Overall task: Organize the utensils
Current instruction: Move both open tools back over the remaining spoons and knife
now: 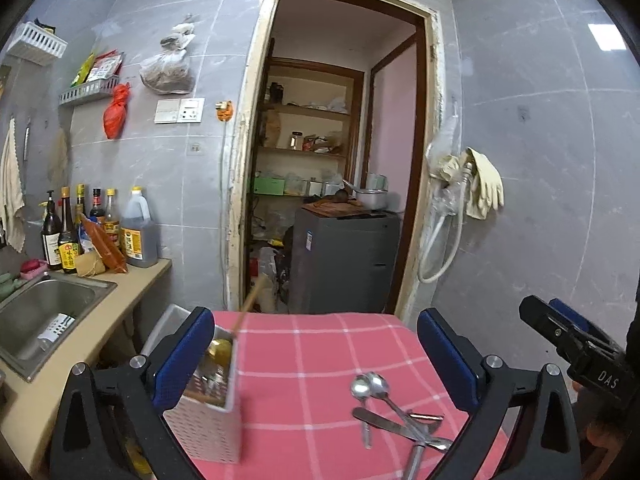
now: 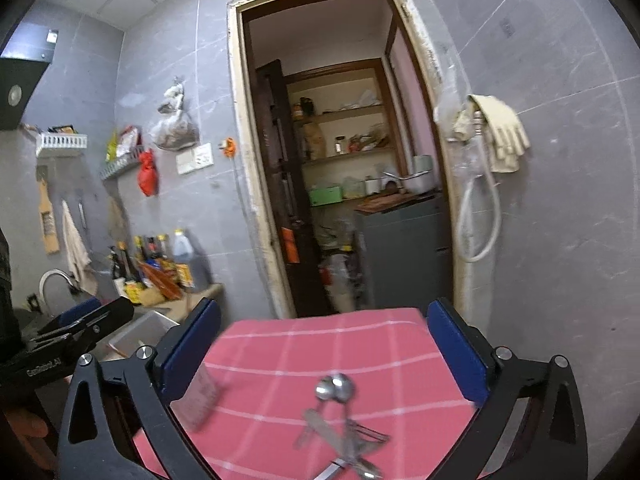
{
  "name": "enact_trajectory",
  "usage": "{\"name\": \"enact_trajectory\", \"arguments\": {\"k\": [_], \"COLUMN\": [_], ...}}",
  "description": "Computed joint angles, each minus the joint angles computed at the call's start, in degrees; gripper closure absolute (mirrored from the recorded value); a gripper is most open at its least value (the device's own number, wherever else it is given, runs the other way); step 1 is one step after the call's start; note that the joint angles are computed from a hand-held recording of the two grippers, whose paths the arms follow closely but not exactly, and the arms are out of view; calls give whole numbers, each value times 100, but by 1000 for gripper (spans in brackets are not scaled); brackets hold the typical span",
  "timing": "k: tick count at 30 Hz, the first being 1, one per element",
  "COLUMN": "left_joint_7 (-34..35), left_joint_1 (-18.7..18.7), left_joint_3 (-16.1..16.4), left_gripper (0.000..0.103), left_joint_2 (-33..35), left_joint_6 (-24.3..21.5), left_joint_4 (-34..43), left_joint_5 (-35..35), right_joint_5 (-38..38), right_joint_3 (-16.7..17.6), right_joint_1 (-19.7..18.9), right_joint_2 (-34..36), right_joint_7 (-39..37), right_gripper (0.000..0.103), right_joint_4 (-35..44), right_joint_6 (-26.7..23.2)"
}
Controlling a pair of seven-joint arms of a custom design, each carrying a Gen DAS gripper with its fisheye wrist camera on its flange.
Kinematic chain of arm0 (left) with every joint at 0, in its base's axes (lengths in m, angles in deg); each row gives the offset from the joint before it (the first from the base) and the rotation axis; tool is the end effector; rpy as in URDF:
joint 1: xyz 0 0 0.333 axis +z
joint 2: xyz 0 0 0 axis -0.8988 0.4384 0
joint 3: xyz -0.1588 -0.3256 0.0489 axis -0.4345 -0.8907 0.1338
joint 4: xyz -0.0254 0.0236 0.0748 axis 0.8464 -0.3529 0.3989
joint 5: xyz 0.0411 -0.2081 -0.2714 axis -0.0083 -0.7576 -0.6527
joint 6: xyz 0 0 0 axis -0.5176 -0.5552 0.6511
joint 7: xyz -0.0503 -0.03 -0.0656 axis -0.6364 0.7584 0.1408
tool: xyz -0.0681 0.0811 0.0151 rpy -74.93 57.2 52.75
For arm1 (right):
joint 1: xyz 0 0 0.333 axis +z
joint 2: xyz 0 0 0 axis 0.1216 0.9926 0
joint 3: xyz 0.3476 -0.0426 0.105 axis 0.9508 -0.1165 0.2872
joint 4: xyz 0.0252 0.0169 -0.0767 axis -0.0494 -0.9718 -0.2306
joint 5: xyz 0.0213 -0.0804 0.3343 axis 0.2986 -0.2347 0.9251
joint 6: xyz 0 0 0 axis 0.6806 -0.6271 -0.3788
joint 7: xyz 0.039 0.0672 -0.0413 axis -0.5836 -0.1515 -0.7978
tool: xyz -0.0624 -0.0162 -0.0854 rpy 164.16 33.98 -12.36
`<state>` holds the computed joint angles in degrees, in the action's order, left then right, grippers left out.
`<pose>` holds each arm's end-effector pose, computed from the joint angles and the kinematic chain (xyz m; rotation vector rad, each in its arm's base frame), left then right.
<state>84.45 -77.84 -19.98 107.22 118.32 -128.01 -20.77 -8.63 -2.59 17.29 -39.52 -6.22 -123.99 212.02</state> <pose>0.6744 -0.1914 0.6597 -1.4895 1.2791 -1.1335 0.7179 0.1575 0.6414 -1.3701 1.1863 -0.7664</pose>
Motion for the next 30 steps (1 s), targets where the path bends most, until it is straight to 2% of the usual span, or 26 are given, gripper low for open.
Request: {"name": "enact_trajectory", "arguments": {"k": [4, 5, 11, 18, 22, 30], "left_joint_7": [129, 178, 563, 1681, 2356, 3155], "left_joint_1": [-138, -176, -319, -266, -159, -113], "left_joint_3": [-71, -88, -222, -576, -798, -937], "left_gripper": [1, 1, 1, 1, 1, 1], "left_joint_2": [98, 134, 339, 677, 882, 1316], "left_joint_6": [-165, -203, -422, -741, -946, -1494], "left_joint_4": [-4, -2, 13, 137, 238, 703], "left_joint_5": [-43, -51, -352, -1384, -2159, -3184], "right_joint_5": [34, 69, 91, 262, 321, 62], "right_joint_3": [-158, -47, -268, -7, -71, -348], "right_joint_1": [-52, -157, -226, -627, -669, -547], "right_joint_2": [-155, -192, -170, 20, 208, 774], "right_joint_7": [45, -28, 139, -35, -46, 279], "right_gripper": [1, 1, 1, 1, 1, 2], "right_joint_4": [-385, -500, -813, -820, -660, 103], "right_joint_6": [75, 121, -71, -694, -1214, -2179]}}
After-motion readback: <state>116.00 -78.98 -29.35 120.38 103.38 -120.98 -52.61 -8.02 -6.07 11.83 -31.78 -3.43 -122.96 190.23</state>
